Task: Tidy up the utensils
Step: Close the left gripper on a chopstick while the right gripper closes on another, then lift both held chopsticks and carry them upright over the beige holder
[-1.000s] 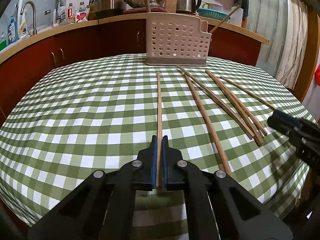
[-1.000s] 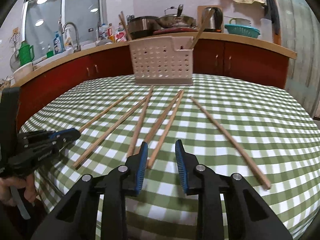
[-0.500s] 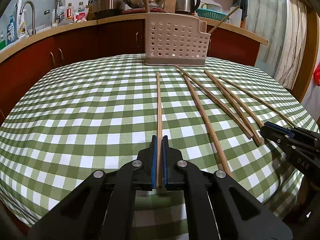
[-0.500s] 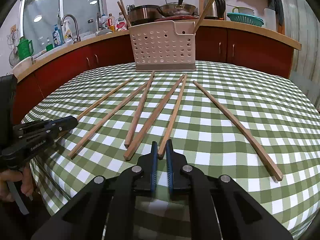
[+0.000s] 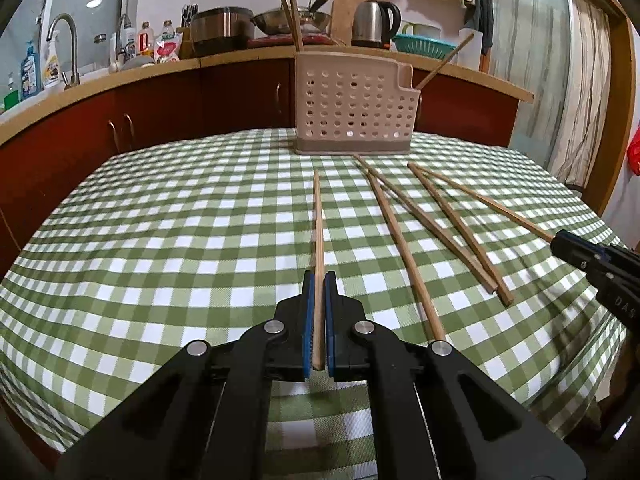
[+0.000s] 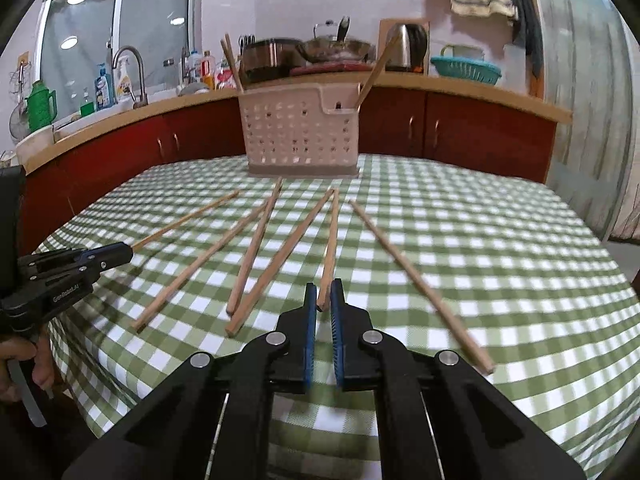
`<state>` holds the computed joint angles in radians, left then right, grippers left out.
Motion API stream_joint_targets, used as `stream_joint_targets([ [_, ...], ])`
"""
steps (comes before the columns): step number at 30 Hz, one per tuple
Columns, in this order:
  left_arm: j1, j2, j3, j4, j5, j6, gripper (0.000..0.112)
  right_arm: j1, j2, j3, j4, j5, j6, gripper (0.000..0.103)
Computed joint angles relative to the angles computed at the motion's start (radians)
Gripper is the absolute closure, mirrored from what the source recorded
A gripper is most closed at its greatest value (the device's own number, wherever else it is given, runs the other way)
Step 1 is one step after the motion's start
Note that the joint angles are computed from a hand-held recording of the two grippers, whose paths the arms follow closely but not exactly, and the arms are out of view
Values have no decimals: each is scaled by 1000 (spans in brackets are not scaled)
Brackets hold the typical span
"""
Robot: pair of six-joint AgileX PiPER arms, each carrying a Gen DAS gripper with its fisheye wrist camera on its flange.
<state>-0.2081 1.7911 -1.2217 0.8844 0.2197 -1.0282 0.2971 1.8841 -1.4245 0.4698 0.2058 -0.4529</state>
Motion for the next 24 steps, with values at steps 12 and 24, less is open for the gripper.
stream_joint_targets([
  [12, 8, -103, 44, 305, -3, -305, 107, 11, -93, 21, -99, -84, 73, 96],
  [24, 31, -196, 17, 379, -8, -377, 107, 13, -145, 3, -22, -113, 1, 96],
])
